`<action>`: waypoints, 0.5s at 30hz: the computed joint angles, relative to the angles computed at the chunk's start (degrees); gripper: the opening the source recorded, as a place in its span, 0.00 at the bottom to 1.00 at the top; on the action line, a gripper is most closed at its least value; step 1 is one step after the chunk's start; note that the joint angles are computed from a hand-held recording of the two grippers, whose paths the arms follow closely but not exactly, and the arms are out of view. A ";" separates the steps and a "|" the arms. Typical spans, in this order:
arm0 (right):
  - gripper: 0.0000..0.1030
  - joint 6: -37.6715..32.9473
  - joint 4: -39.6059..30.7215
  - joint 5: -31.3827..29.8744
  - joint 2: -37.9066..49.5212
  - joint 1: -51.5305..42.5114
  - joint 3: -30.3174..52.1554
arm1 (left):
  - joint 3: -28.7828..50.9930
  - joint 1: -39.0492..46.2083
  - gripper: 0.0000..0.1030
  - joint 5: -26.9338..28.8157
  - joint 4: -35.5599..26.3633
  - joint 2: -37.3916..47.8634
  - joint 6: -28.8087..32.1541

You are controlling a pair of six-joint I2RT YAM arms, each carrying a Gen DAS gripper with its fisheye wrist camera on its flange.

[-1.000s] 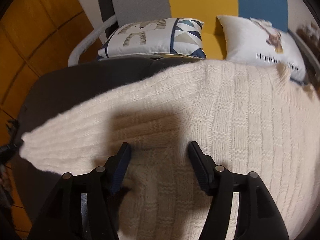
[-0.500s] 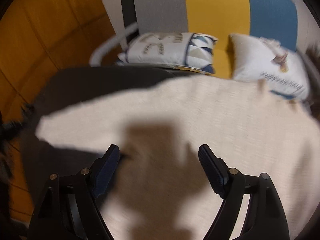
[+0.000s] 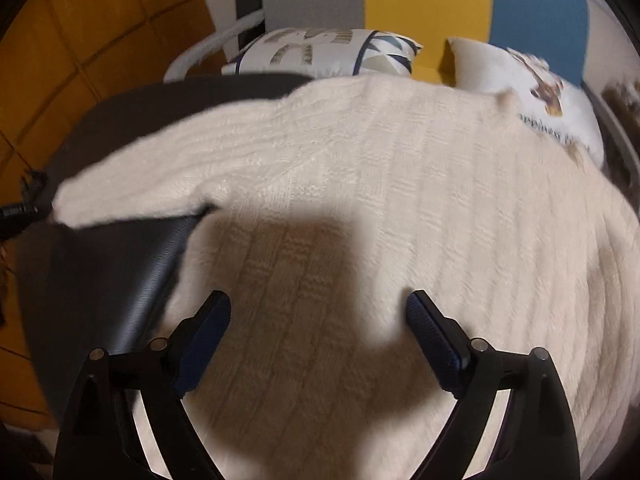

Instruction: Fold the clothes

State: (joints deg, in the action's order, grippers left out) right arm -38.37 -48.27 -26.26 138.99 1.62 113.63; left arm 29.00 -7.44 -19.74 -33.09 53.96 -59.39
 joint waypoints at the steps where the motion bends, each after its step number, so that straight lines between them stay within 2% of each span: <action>1: 0.89 0.06 -0.84 -1.52 -0.70 -1.21 -0.07 | 0.45 -3.52 0.14 -0.19 1.99 -0.36 -1.01; 4: 0.89 -2.99 -1.75 -4.00 -4.61 -4.55 -4.01 | 4.83 -14.38 0.14 0.70 12.46 8.04 -1.33; 7: 0.89 -6.49 2.45 -1.22 -9.32 -6.91 -11.90 | 14.71 -20.80 0.14 4.04 22.41 24.65 2.51; 9: 0.89 -8.26 5.16 0.40 -11.54 -8.65 -16.83 | 22.24 -22.43 0.14 6.67 25.79 35.23 2.81; 12: 0.89 -10.15 7.27 1.52 -12.94 -10.78 -21.51 | 35.68 -23.90 0.14 11.08 27.10 49.76 3.69; 15: 0.89 -12.32 9.02 2.00 -12.15 -12.49 -24.19 | 46.45 -20.91 0.14 14.61 20.61 62.45 3.64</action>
